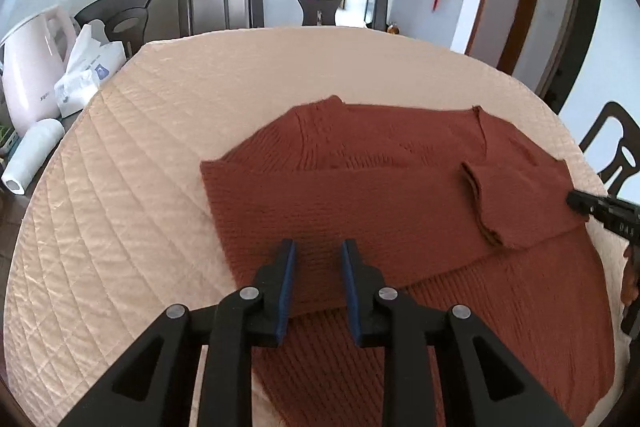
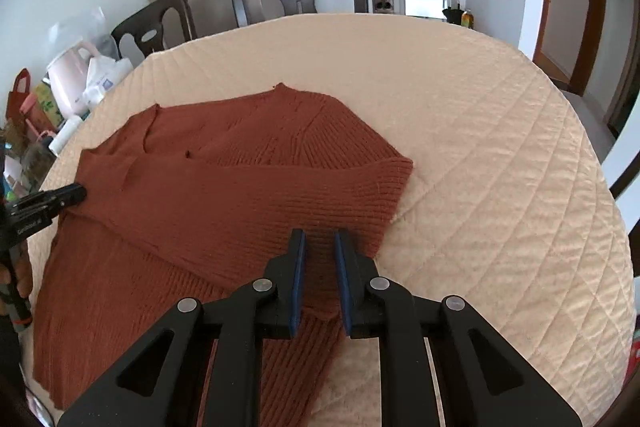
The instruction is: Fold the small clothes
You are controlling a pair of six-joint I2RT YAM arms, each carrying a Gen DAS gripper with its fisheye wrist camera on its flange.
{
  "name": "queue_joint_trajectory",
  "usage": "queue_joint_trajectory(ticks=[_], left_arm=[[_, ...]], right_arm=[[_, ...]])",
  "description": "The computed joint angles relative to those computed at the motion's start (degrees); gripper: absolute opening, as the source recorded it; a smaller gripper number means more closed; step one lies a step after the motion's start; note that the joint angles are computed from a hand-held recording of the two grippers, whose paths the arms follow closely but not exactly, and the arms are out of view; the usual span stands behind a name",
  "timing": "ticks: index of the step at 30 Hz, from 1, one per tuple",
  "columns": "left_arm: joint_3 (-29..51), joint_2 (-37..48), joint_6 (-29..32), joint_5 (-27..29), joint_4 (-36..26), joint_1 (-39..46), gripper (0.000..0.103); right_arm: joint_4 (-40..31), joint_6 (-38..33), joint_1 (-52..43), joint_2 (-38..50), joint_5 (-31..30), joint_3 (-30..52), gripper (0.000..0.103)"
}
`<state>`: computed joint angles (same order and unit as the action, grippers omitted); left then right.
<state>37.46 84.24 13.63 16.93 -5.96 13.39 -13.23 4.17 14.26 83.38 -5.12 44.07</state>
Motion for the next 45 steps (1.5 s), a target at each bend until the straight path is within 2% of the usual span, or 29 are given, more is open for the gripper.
queue_joint_trajectory(ticks=[3, 8, 10, 12, 17, 20, 22, 25, 26, 28, 41, 45], left_arm=[[0.8, 0.1, -0.2, 0.8, 0.2, 0.7, 0.026], [4.2, 5.9, -1.6, -3.7, 3.8, 1.1, 0.027], [4.7, 7.5, -1.7, -1.2, 4.6, 2.6, 0.029], [4.8, 7.0, -1.5, -0.1, 3.5, 3.4, 0.03], [1.0, 0.7, 0.6, 2.7, -0.5, 5.1, 0.032], [-2.7, -2.2, 2.5, 1.3, 0.2, 4.6, 0.036], [-5.2, -4.0, 2.7, -1.0, 2.3, 3.7, 0.039], [-6.3, -7.3, 2.6, -0.9, -0.2, 3.8, 0.039], [-6.8, -8.7, 2.8, -0.7, -0.7, 4.0, 0.039], [-8.2, -11.3, 3.3, -0.7, -1.4, 4.3, 0.04], [-16.5, -26.6, 9.8, 6.2, -12.0, 10.3, 0.042], [-18.8, -29.8, 12.1, 7.7, -15.4, 12.6, 0.045]], right_arm=[[-0.5, 0.2, -0.2, 0.0, -0.8, 1.0, 0.015], [1.8, 0.1, 0.0, 2.7, -0.4, 3.4, 0.018], [0.6, -0.3, -0.1, 7.0, 0.6, 6.3, 0.018], [1.9, -0.6, -0.6, 7.1, -0.1, 5.9, 0.018], [-0.5, -0.1, 0.7, 1.6, 0.2, 3.0, 0.019], [-1.0, -2.4, 2.5, -1.7, 0.7, -0.8, 0.02], [1.0, -4.1, 3.7, -4.0, 3.0, -4.0, 0.02], [-1.1, -3.9, 4.6, -7.3, 4.7, -5.2, 0.025], [-2.1, -3.8, 4.5, -8.7, 4.0, -5.6, 0.032], [-3.9, -3.8, 4.2, -11.5, 2.3, -6.6, 0.037], [-12.4, -0.4, 2.7, -24.5, -6.3, -14.2, 0.038], [-13.9, 1.4, 3.2, -29.2, -7.0, -17.1, 0.043]])
